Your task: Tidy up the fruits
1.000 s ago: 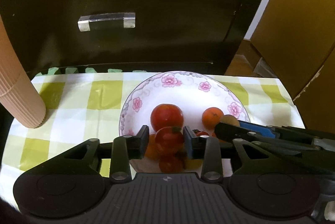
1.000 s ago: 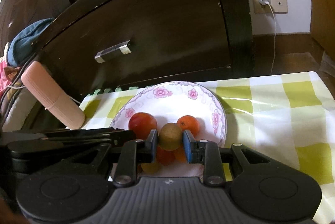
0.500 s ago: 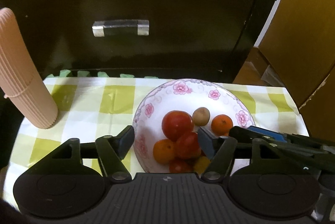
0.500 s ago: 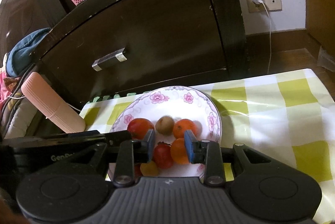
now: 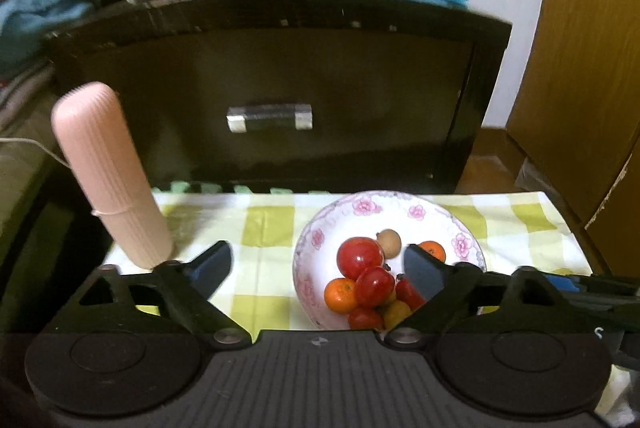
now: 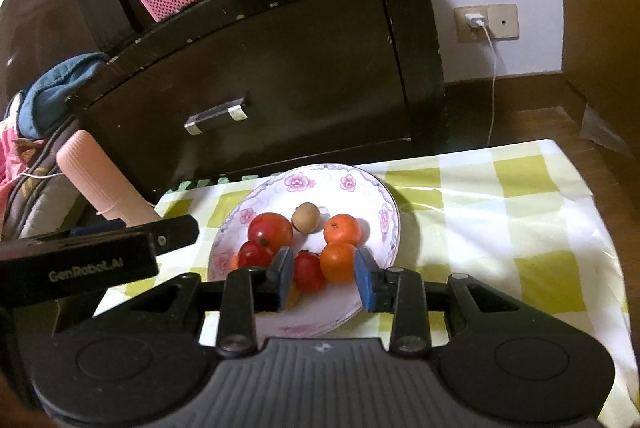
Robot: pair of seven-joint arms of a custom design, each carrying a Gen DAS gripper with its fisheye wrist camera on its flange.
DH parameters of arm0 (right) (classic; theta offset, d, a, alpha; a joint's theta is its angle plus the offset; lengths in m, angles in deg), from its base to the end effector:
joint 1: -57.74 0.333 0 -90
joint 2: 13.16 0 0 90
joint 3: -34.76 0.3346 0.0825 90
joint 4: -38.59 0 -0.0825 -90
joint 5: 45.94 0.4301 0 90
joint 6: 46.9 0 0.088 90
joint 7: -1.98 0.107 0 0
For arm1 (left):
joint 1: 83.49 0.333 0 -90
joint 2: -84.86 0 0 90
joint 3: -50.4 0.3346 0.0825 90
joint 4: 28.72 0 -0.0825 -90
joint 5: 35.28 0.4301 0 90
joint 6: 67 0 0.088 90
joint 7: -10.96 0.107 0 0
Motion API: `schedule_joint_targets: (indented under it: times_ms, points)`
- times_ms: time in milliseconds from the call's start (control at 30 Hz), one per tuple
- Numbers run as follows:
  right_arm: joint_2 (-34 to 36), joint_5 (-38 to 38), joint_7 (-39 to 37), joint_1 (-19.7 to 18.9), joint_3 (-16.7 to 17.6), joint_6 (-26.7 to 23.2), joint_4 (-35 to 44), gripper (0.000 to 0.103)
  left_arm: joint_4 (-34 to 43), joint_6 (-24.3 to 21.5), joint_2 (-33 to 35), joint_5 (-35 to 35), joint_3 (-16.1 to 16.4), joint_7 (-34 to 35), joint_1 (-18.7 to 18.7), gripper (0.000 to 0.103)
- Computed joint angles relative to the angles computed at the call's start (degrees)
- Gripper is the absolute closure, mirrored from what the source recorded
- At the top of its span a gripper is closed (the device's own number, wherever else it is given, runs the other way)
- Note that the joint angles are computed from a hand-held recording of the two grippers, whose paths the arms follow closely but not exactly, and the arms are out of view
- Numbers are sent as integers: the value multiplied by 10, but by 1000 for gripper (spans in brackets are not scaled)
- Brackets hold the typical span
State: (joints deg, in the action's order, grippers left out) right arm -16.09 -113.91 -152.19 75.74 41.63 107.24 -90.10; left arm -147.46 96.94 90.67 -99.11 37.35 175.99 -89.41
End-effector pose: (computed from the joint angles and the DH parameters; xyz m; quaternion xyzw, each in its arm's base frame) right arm 0.5124 0.2712 0.4178 -0.4218 0.8064 -0.2408 0.3374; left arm 0.6177 -0.1570 0.4299 -0.4043 0.8096 -0.3870 0.1771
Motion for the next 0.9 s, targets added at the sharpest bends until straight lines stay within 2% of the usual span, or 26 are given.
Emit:
schedule_joint_targets:
  times_ms: [67, 200, 267, 367, 500, 667, 900]
  points:
    - [-13, -3, 7, 4, 5, -10, -7, 71, -12, 8, -19, -83, -6, 77, 6, 0]
    - [-39, -16, 31, 11, 22, -36, -20, 70, -40, -8, -65, -216, 12, 193, -2, 0]
    - [-49, -20, 43, 15, 31, -45, -26, 69, -55, -21, -85, -241, 25, 217, -7, 0]
    - [-59, -16, 44, 22, 42, -60, -31, 69, -76, -34, -104, -205, 38, 196, -12, 0]
    - [-73, -13, 47, 32, 56, -90, -36, 66, -93, -22, -111, -190, 45, 184, -20, 0]
    - [-84, 3, 55, 44, 68, -106, -42, 66, -117, 5, -119, -115, 49, 105, -23, 0]
    - [-80, 49, 39, 64, 77, -126, -41, 66, -163, -3, -149, -50, 65, 62, -29, 0]
